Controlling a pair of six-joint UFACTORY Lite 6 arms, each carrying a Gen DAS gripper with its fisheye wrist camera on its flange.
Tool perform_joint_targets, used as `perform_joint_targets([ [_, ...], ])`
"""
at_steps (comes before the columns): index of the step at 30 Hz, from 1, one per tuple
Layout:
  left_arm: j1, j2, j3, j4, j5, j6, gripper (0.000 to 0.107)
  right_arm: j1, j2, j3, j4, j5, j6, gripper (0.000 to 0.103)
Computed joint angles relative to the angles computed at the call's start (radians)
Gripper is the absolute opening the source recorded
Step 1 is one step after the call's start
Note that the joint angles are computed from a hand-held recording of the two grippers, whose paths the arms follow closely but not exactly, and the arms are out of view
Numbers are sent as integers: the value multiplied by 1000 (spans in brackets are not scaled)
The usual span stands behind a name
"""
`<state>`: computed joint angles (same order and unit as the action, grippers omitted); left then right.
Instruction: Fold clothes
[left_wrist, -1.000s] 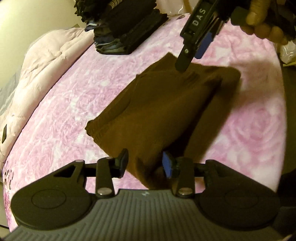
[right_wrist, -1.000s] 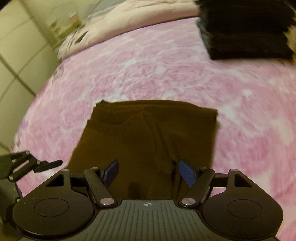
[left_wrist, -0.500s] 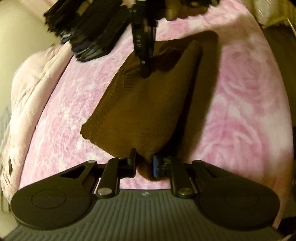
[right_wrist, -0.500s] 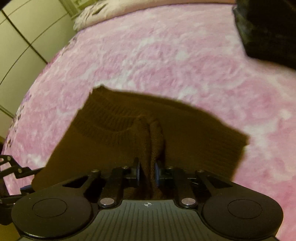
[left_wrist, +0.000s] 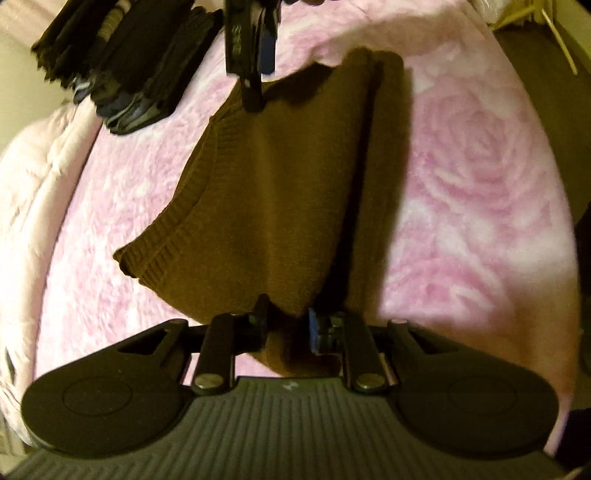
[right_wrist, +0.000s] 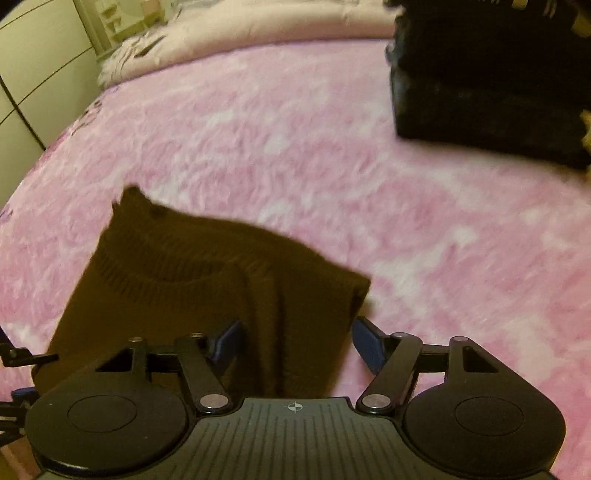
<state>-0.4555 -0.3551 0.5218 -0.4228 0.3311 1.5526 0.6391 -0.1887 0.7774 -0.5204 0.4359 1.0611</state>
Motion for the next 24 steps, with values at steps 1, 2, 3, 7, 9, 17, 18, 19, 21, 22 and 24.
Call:
perform_joint_targets([
  [1, 32, 3, 22, -28, 42, 29, 18, 27, -18, 13, -50, 26, 48, 69],
  [2, 72, 7, 55, -61, 101, 57, 21, 56, -26, 29, -92, 34, 84, 69],
  [3, 102, 5, 80, -84, 151, 69, 21, 75, -20, 44, -94, 9, 80, 69],
  [7, 259, 19, 193, -197, 363, 152, 21, 72, 78, 74, 97, -144, -137, 69],
  [9, 316, 52, 258, -226, 427, 142, 21, 42, 155, 64, 196, -169, -205, 68],
  [17, 228, 529, 636, -267, 215, -156, 20, 48, 100, -63, 75, -111, -26, 60],
  [18, 211, 609, 702, -270, 200, -209, 18, 62, 80, -80, 37, -104, 19, 60],
  [19, 200, 676, 755, -275, 188, -238, 18, 77, 56, -98, 7, -91, 56, 60],
  [21, 180, 796, 844, -251, 166, -290, 16, 111, 0, -140, -54, -64, 144, 61],
  [22, 173, 852, 888, -244, 159, -306, 16, 122, -20, -159, -79, -54, 184, 61],
  [24, 177, 912, 923, -276, 151, -248, 17, 146, -68, -195, -84, -27, 228, 61],
])
